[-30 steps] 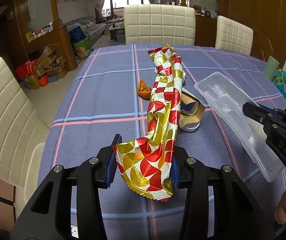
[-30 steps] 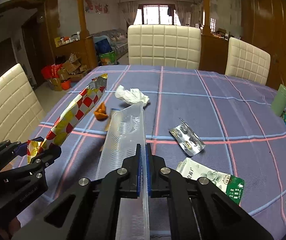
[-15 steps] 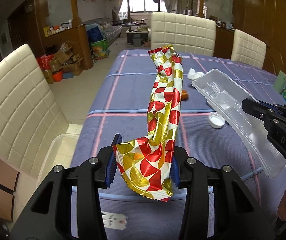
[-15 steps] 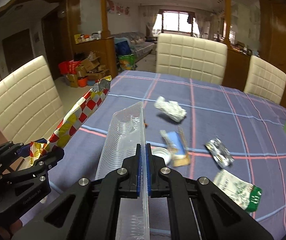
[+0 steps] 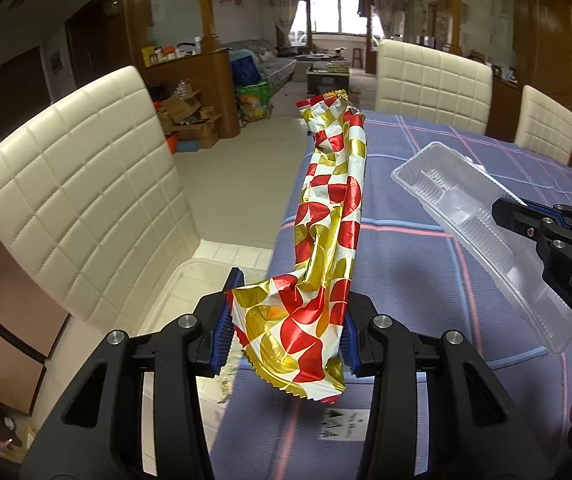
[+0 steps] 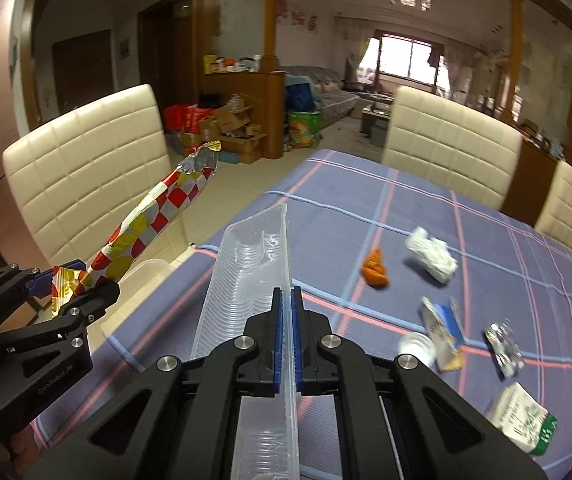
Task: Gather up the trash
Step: 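Carry both to the bin while the left gripper opens, dropping the strip in, then open the right gripper to drop the clear plastic tray into the bin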
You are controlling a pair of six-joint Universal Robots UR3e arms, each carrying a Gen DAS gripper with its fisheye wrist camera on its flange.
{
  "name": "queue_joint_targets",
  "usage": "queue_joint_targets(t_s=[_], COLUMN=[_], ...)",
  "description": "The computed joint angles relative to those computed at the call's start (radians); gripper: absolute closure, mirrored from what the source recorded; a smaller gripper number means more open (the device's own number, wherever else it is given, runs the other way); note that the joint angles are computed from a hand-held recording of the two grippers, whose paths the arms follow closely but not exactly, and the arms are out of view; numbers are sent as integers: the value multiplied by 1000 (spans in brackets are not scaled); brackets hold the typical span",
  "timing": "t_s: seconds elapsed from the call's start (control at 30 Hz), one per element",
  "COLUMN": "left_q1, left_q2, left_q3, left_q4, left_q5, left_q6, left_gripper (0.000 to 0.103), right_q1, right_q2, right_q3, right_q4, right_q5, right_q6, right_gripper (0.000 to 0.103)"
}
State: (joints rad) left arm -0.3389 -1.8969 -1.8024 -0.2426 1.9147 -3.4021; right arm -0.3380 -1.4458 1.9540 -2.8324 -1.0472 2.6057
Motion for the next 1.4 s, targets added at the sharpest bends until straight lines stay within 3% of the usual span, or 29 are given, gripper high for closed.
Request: queue_joint_targets(t_s=[0.47, 0.83, 0.93, 1.03, 1.13, 1.4], left_q1=[184, 236, 241, 251, 250, 281], left_q2=[102, 86, 85, 97, 100, 121], left_q3=[-192, -213, -214, -226, -235, -283], left_q4=[72, 74, 74, 81, 91, 105], left_q5=[-38, -55, -46, -46, -23, -39], left_q6=[14, 11, 12, 5, -2, -15], left_gripper=[59, 56, 50, 28, 18, 16], right_q1=[209, 281, 287, 295, 305, 340], right_q2=[141, 242, 260, 277, 290, 313], right_q3=[-130, -225, -244, -262, -275, -299], right_q4=[-32, -39, -36, -33, -32, -25], right_q5=[-78, -110, -113, -115, -119, -126], right_q6=[22, 39, 43, 46, 47, 41], right_gripper=[99, 99, 99, 99, 99, 99])
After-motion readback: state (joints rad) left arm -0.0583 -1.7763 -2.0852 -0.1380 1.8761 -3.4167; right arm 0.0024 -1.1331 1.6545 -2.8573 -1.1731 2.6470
